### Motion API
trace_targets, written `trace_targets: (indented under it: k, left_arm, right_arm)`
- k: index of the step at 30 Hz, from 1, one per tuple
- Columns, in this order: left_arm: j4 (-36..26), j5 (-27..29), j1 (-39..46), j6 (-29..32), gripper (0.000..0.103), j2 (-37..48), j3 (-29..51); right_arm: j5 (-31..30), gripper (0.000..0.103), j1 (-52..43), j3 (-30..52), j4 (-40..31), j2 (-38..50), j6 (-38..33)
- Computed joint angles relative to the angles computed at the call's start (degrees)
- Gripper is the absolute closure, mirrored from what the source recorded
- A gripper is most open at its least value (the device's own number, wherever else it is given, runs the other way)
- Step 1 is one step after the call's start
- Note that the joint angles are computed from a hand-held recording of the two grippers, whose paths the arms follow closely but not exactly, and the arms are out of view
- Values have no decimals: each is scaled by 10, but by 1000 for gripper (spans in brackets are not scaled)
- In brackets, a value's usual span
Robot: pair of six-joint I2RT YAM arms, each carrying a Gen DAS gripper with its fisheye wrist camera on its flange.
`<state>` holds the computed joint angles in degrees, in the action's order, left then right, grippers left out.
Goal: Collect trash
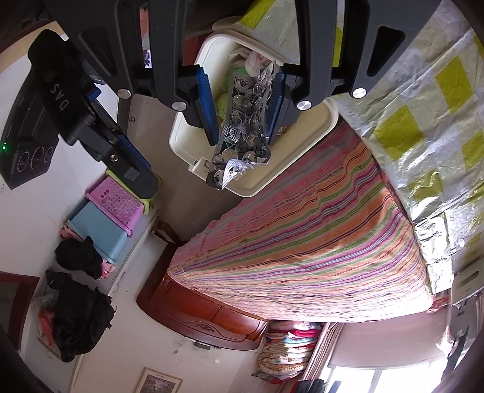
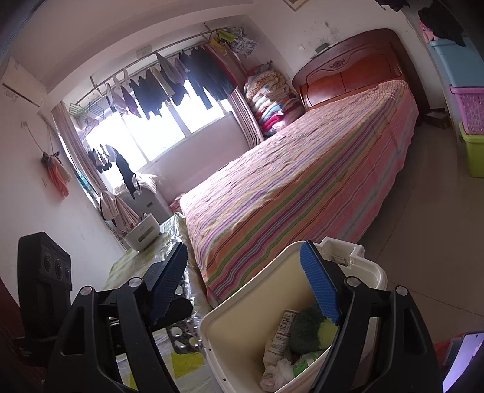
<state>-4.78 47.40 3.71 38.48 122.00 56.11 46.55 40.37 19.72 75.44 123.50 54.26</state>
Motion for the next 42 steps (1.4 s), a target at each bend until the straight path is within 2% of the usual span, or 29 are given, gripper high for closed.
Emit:
trace_targets:
  k: [3,8,10,12,16,19,22,25,31,33,36,41,42]
  left_arm:
    - [17,-4,-8,-21,67,8,-1]
    - [46,2,-12,-40,42,9,-13]
    - [83,-4,-12,-50,35,-2,-35]
    - [124,-17,-11,-55,33,-14,-61]
    - [159,-51,3,-60,28,-25,-84]
    - [234,-94,23,-100,28,-40,-124]
    - [284,-122,57,-115,28,-60,-162]
    - [311,-128,101,-106,28,-80,-193]
    - [323,-129,176,-68,28,-99,-233]
    - [336,-114,202,-46,28,-102,-251]
    - [335,-97,228,-20,28,-109,-266]
    - [314,-73,265,19,28,-112,-272]
    - [313,-72,268,22,28,-112,-273]
  right_arm:
    - [-6,27,-8,-6,24,12,-4]
    - [-1,27,-7,-8,41,24,0]
    - [-1,27,-8,-9,48,30,3]
    - [-2,25,-10,-10,56,35,5]
    - [11,22,-5,-8,46,41,13]
    - [37,19,13,-11,22,27,18]
    - [83,12,64,-2,-52,-12,26]
    - [105,7,108,27,-161,-48,44]
    - [113,7,187,100,-370,-66,122]
    - [135,7,219,136,-474,-69,156]
    - [148,7,250,181,-590,-65,199]
    - [153,7,261,198,-689,-66,254]
    - [151,7,259,194,-689,-67,257]
